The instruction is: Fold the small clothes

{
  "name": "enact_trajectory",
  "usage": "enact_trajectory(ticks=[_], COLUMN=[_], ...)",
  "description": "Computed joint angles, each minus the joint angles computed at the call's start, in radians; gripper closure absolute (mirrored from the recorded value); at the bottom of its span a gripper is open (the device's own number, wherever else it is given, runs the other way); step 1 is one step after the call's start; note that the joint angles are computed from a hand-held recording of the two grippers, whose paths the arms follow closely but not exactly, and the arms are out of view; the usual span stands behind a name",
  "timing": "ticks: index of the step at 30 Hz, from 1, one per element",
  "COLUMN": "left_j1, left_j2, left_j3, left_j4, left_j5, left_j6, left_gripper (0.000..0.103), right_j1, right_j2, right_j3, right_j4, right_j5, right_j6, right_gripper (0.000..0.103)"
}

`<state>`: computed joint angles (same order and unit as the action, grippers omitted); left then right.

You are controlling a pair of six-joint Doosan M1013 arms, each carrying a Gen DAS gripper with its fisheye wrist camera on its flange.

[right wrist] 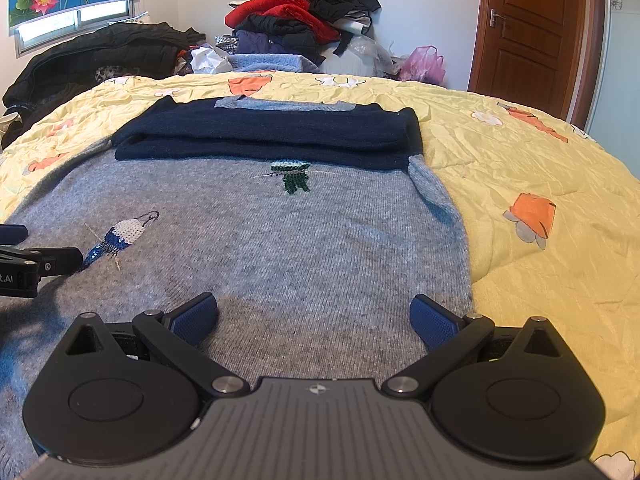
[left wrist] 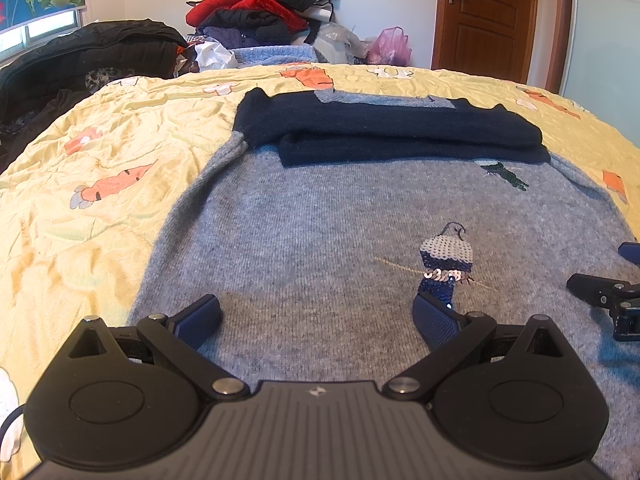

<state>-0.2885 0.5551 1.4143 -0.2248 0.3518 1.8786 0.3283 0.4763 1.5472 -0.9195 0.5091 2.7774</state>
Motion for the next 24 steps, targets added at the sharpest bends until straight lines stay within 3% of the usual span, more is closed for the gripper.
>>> enact_trajectory(ticks=[5, 15, 24], left_j1=[-0.004, 0.017, 0.037], left_j2=[-0.02, -0.083, -0.158], left_j3=[0.026, 0.114, 0.22], left_j4=[0.038, -0.094, -0.169], left_j5=[-0.004, 0.009, -0.023], left_j6=[-0.025, 0.138, 0.246], left_gripper=[0.0, 0.0, 0.0], right_j1=[0.0, 0.023, 0.041], right_j2=[0.0, -0.059, -0.151], right_j3=[0.0, 0.08, 0.19], right_j4=[0.0, 0.008, 0.101], right_j5=[0.001, -0.029, -0.094], right_j6=[0.0, -0.012, -0.176], right_gripper=[0.0, 0.0, 0.001])
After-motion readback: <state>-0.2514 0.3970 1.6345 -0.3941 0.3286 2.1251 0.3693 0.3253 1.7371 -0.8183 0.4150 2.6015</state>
